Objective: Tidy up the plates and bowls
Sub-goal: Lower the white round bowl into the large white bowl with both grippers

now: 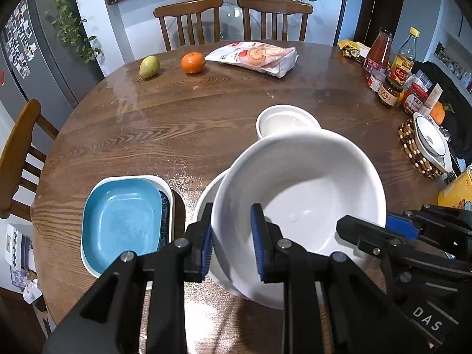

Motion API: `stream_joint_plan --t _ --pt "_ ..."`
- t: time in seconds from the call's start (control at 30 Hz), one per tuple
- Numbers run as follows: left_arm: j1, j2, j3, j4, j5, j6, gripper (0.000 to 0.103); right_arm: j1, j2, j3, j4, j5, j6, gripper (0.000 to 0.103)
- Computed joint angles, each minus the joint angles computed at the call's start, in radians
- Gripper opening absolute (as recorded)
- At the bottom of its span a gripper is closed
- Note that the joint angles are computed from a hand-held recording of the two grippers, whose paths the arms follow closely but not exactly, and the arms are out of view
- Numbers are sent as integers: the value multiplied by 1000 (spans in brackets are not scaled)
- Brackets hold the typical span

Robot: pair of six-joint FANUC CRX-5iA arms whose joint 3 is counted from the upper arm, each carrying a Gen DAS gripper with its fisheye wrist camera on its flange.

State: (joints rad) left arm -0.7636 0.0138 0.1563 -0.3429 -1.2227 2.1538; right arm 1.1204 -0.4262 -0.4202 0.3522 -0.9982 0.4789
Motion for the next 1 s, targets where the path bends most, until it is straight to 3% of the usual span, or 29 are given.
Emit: stream_joint_plan --t 1.0 --pt "50 24 -24 78 12 -59 21 -51 72 41 -74 -5 44 18"
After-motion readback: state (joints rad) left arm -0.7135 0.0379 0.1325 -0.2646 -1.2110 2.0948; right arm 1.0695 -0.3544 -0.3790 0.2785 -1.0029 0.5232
